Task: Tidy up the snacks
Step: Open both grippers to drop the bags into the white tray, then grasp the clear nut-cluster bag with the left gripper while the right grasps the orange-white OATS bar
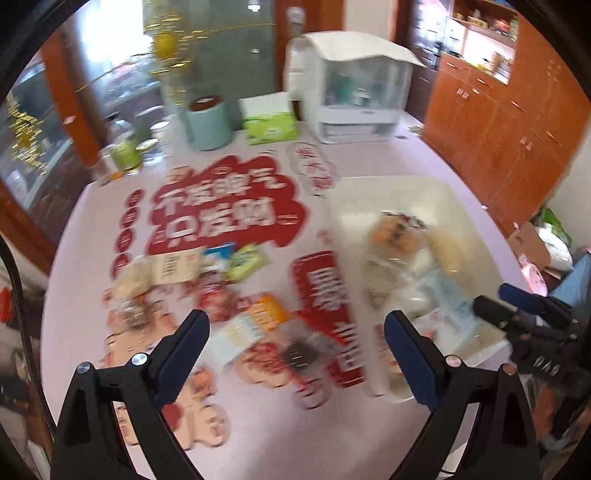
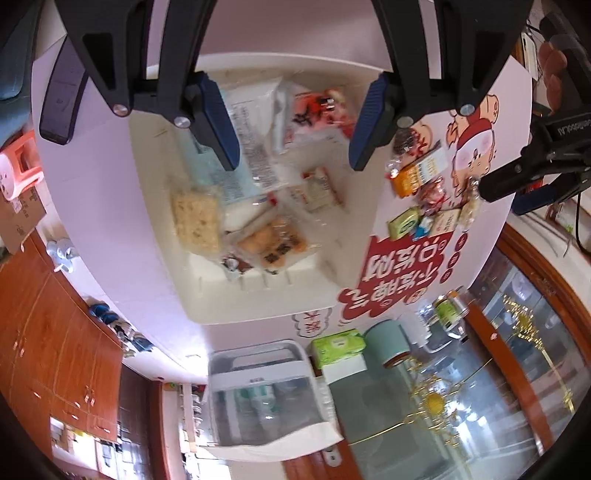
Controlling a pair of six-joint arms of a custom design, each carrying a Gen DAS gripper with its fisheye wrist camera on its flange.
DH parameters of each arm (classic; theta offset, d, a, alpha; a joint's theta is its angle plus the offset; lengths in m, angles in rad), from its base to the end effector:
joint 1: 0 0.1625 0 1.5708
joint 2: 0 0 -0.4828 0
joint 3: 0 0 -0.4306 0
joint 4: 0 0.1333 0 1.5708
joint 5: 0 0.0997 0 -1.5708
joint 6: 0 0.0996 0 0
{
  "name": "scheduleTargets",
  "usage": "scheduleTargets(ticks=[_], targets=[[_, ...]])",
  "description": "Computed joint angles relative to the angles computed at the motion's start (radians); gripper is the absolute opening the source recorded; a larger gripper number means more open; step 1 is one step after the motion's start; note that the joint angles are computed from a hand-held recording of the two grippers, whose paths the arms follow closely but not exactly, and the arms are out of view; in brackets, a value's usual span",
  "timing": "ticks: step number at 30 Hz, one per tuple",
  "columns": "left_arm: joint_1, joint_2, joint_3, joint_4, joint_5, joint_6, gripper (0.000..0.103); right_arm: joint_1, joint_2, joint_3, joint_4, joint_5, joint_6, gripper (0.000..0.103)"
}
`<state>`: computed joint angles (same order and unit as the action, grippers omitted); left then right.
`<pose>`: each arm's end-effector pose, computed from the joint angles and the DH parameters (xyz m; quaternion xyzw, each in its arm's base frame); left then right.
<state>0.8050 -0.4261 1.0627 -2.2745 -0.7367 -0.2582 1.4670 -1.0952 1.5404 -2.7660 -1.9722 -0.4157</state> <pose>-0.4675 -0.7850 0.0460 0.2163 0.8879 -0.2251 0.3379 0.0167 -0.7509 0.4072 0.0695 -0.9121 0.2992 0.2715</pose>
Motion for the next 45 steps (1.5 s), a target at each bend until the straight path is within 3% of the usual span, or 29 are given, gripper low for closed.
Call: scheduleTargets(ticks=[7,11,15,17,20,29,37,45], targets=[[0.019,-0.153,0.154,-0.111,0.161,0.043,0.095,0.064,0.038,-0.008,0.03,0.016,0.059,0.062],[0.027,-0.192,0.165,-0.226,0.289,0.233,0.095,0.106,0.075,-0.012,0.029,-0.003,0.061,0.062],[0.047,-0.196,0.123,-0.376,0.345,0.44,0.1,0.144,0.122,-0.024,0.031,-0.022,0.077,0.062],[0.067,-0.2,0.098,-0.422,0.334,0.497,0.102,0.16,0.151,-0.038,0.035,-0.037,0.096,0.062],[0.098,-0.213,0.085,-0.394,0.294,0.491,0.102,0.176,0.195,-0.066,0.058,-0.055,0.147,0.062],[0.251,-0.149,-0.032,-0.038,0.083,0.317,0.102,0.172,0.323,-0.181,0.17,-0.065,0.422,0.062],[0.353,-0.06,-0.161,0.13,-0.083,0.184,0.102,0.139,0.419,-0.264,0.26,-0.068,0.693,0.062],[0.395,0.004,-0.253,0.201,-0.148,0.117,0.102,0.147,0.511,-0.36,0.328,-0.172,0.798,0.062]])
